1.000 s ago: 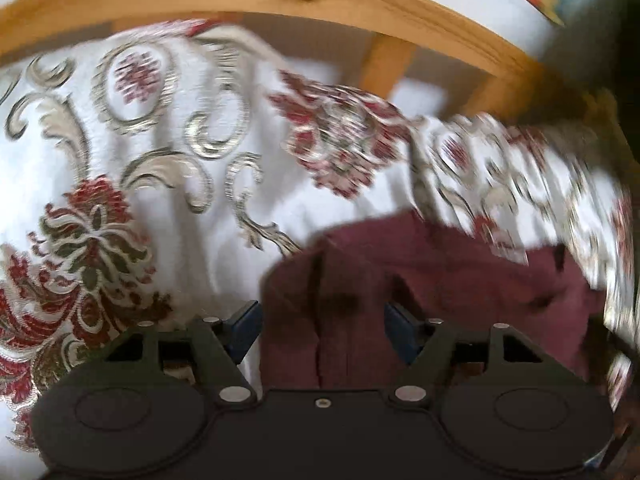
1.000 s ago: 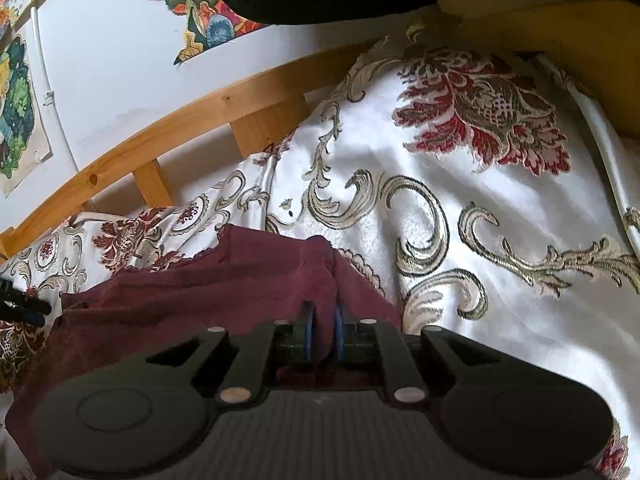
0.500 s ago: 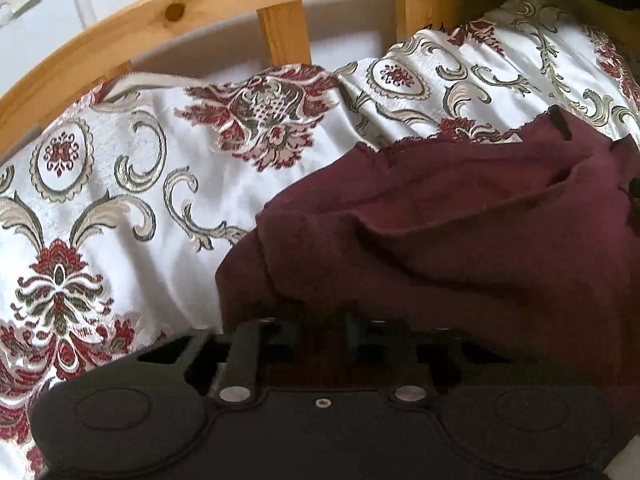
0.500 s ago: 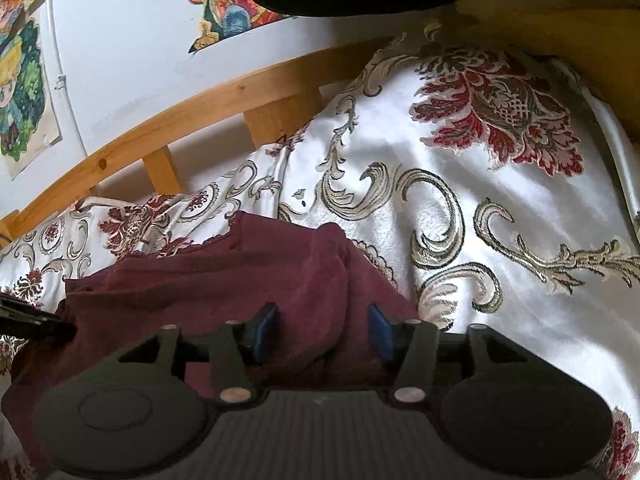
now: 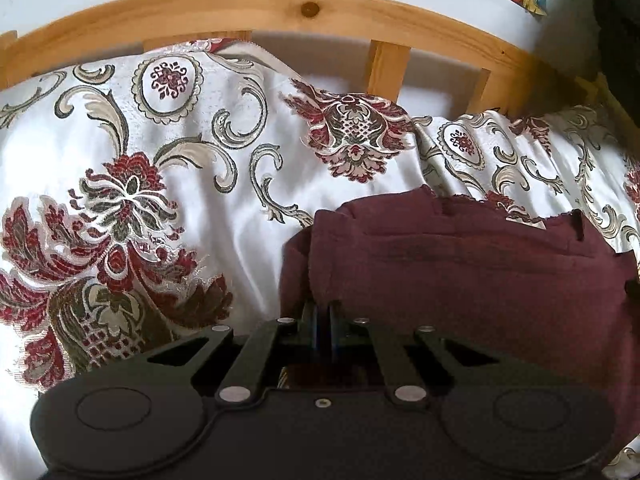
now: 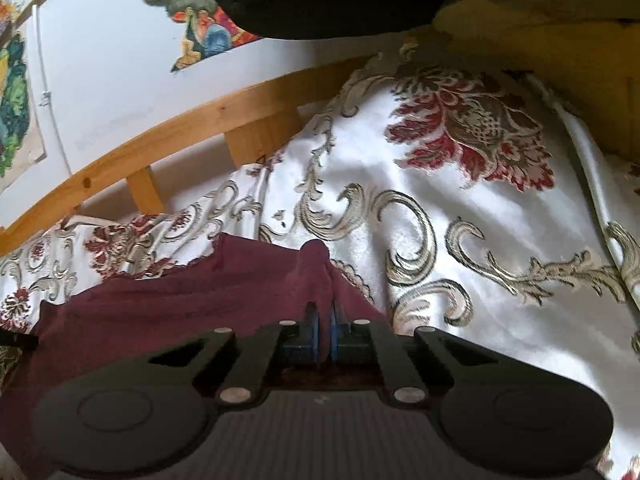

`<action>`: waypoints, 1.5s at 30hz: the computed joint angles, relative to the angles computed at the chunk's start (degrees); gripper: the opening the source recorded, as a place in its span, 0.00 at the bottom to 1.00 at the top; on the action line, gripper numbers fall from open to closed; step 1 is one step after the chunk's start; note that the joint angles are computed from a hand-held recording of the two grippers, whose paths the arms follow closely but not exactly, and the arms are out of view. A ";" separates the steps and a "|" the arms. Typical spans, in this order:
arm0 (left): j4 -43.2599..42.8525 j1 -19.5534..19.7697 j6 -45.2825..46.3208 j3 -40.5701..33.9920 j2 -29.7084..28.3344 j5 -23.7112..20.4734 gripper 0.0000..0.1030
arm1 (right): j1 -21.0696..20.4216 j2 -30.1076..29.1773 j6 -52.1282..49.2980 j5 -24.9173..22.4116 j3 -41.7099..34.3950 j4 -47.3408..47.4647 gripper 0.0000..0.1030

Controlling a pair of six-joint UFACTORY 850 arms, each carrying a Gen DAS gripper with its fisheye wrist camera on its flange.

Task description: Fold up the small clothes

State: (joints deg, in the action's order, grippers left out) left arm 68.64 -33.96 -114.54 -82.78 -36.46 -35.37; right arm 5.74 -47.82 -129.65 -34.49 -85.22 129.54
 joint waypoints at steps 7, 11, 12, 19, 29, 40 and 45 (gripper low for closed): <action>-3.56 0.31 5.47 -2.02 -1.54 0.33 0.06 | -0.97 -1.13 11.13 -0.24 -1.24 -6.58 0.06; -4.88 0.52 4.73 -1.59 -1.25 1.00 0.20 | -0.99 -1.17 10.53 -0.63 -1.47 -6.78 0.12; -5.72 0.64 4.54 -1.30 -1.01 1.56 0.25 | -0.89 -0.96 9.40 -0.57 -1.21 -6.15 0.15; -10.66 0.25 -0.16 0.59 1.05 1.04 0.77 | -0.33 1.59 1.04 -0.09 2.02 -0.63 0.41; -10.64 -3.56 0.65 2.13 2.59 -3.66 0.99 | 0.22 8.02 -8.99 -7.55 11.37 0.76 0.92; -10.06 -6.00 1.89 4.87 4.01 -3.22 0.99 | 3.74 16.23 -19.60 -4.09 22.29 10.61 1.00; -12.24 -6.10 2.05 6.61 4.60 -1.72 0.99 | 6.01 17.43 -20.61 -1.29 24.26 14.09 1.00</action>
